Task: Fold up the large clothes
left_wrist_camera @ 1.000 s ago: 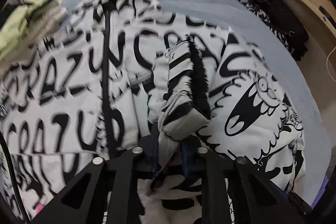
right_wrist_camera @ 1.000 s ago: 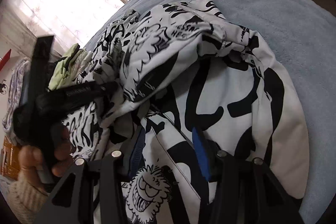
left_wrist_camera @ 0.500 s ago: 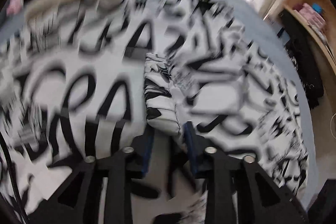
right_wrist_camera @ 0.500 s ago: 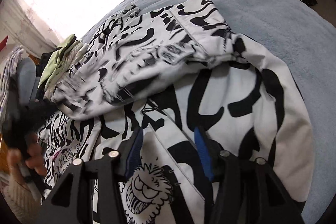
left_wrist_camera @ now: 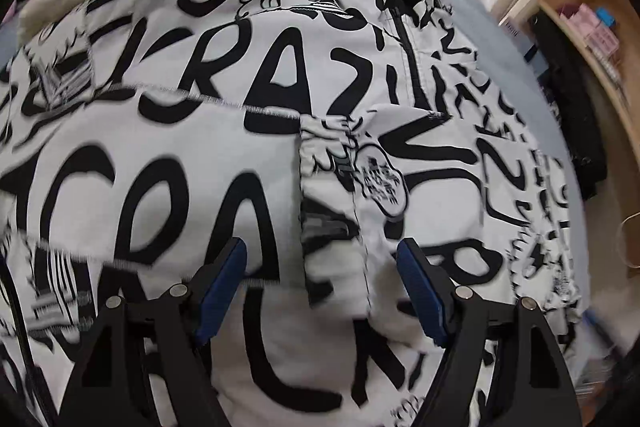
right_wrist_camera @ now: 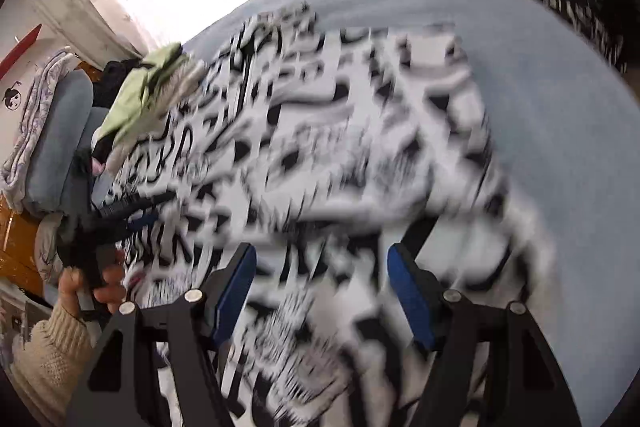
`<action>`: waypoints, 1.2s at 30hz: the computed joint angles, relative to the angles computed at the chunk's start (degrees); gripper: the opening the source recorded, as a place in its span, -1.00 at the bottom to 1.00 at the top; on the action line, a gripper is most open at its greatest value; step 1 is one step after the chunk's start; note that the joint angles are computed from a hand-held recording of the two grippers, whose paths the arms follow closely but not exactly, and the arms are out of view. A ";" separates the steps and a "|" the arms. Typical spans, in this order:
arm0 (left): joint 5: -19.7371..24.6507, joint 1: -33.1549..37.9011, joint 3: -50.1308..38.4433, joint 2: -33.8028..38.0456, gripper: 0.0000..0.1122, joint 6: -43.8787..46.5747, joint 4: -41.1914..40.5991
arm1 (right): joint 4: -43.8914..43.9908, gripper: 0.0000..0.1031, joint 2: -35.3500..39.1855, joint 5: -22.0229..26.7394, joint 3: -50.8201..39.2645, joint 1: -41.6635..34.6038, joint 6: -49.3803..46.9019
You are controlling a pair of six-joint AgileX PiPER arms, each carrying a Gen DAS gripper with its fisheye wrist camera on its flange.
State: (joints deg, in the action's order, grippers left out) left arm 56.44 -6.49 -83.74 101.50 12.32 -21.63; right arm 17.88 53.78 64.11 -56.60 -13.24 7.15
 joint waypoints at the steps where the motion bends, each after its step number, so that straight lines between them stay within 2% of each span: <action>1: -0.01 -0.56 -1.10 0.88 0.35 0.01 0.73 | 1.03 0.34 2.16 0.09 -2.19 -3.28 -2.98; 3: 0.00 -1.98 -3.01 2.48 0.35 -0.74 2.51 | 1.31 0.34 7.45 -1.21 -5.91 -7.63 -6.64; 8: -1.28 -4.98 -7.02 5.90 0.34 -4.15 7.46 | -3.39 0.34 21.25 -8.10 -12.39 -11.76 -6.05; 9: -1.42 -5.44 -7.83 6.49 0.21 -4.70 7.83 | -4.03 0.34 24.74 -10.00 -13.60 -12.53 -5.97; 10: -1.40 -5.66 -8.59 6.98 -0.02 -4.49 7.47 | -3.84 0.34 26.89 -10.53 -14.66 -13.30 -6.38; 13: -0.24 -7.22 -12.21 9.02 -0.44 -7.57 10.34 | -1.08 0.34 33.73 -11.51 -17.54 -15.84 -7.64; 14: -0.20 -7.21 -12.86 9.36 -0.47 -7.96 10.41 | 0.61 0.29 35.90 -11.29 -18.72 -16.58 -8.33; 16: 0.09 -6.78 -14.59 10.22 -0.57 -8.47 9.67 | 5.28 0.13 39.03 -11.84 -19.21 -18.15 -10.56; 18: -0.66 -6.57 -14.99 10.02 -0.63 -8.72 9.50 | 7.58 -0.50 41.02 -11.11 -19.56 -18.34 -12.19; 19: -1.70 -6.79 -14.63 9.37 -0.66 -8.62 9.85 | 6.06 -0.64 41.34 -11.38 -19.79 -17.57 -11.86; 20: -2.89 -7.12 -14.15 8.56 -0.68 -8.35 10.24 | 3.87 -0.91 40.16 -13.06 -19.34 -16.40 -11.74; 23: -8.92 -9.88 -11.40 5.85 -0.69 -9.80 15.15 | 2.77 -0.91 34.27 -19.54 -15.88 -15.40 -12.73; 25: -10.90 -11.65 -10.41 6.21 -0.67 -11.92 19.76 | 0.54 -0.91 35.24 -20.62 -15.83 -14.98 -11.27; 28: -8.49 -13.44 -12.00 9.47 -0.51 -16.65 25.04 | -5.87 -0.79 39.40 -15.94 -17.99 -13.59 -6.26; 30: -8.67 -12.65 -11.07 9.09 -0.46 -15.76 23.02 | -2.00 -0.66 38.42 -13.72 -17.98 -15.99 -7.52; 31: -8.26 -11.75 -10.79 8.58 -0.36 -14.36 20.83 | 2.26 -0.61 37.77 -10.88 -18.30 -18.42 -9.49; 32: -6.97 -10.66 -11.05 8.40 -0.27 -12.43 18.18 | 5.19 -0.48 37.24 -9.03 -18.33 -19.71 -10.75; 33: -4.99 -9.41 -11.67 8.39 -0.01 -10.39 15.27 | 7.64 -0.34 35.96 -6.87 -17.98 -21.10 -12.29; 34: -3.64 -8.41 -11.86 8.19 0.13 -9.22 13.27 | 9.36 -0.28 33.78 -5.18 -16.83 -22.34 -14.17; 36: -3.59 -6.29 -9.26 6.04 0.14 -7.09 10.36 | 10.19 -0.10 27.66 -2.01 -13.06 -24.03 -17.78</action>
State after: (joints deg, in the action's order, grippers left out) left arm 52.85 -12.78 -93.01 107.54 5.23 -11.27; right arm 28.08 81.44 62.10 -69.67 -37.27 -10.63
